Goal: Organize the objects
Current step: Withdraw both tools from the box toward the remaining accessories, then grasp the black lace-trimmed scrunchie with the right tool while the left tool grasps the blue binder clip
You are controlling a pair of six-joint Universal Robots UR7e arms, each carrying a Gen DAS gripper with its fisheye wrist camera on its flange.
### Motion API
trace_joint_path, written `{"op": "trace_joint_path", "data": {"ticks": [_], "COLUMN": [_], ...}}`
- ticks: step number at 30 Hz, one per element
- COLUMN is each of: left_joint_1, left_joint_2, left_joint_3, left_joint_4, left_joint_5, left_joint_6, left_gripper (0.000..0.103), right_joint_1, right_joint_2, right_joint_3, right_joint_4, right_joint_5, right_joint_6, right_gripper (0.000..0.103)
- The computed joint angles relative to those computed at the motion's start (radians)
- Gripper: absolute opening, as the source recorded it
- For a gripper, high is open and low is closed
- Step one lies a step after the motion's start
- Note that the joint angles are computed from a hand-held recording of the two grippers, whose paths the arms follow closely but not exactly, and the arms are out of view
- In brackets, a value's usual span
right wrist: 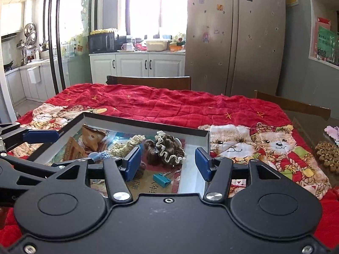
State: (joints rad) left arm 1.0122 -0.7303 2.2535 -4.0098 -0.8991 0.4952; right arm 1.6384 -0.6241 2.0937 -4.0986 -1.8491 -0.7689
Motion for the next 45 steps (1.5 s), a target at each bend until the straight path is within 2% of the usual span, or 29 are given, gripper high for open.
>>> {"op": "trace_joint_path", "data": {"ticks": [17, 21, 26, 45], "left_joint_1": [-0.08, -0.095, -0.11, -0.124], "left_joint_2": [-0.048, -0.057, -0.07, -0.082], "left_joint_3": [0.108, 0.131, 0.166, 0.287], "left_joint_4": [-0.091, -0.112, -0.144, -0.192], "left_joint_5": [0.022, 0.034, 0.044, 0.07], "left_joint_6": [0.033, 0.03, 0.031, -0.039], "left_gripper": [0.092, 0.093, 0.095, 0.098], "right_joint_1": [0.021, 0.025, 0.025, -0.01], "right_joint_2": [-0.072, -0.083, -0.099, -0.035], "right_joint_3": [0.152, 0.184, 0.226, 0.297], "right_joint_4": [-0.099, -0.13, -0.144, -0.204], "right_joint_5": [0.033, 0.039, 0.045, 0.028], "right_joint_6": [-0.021, -0.028, -0.035, -0.046], "right_gripper": [0.059, 0.065, 0.066, 0.066]}}
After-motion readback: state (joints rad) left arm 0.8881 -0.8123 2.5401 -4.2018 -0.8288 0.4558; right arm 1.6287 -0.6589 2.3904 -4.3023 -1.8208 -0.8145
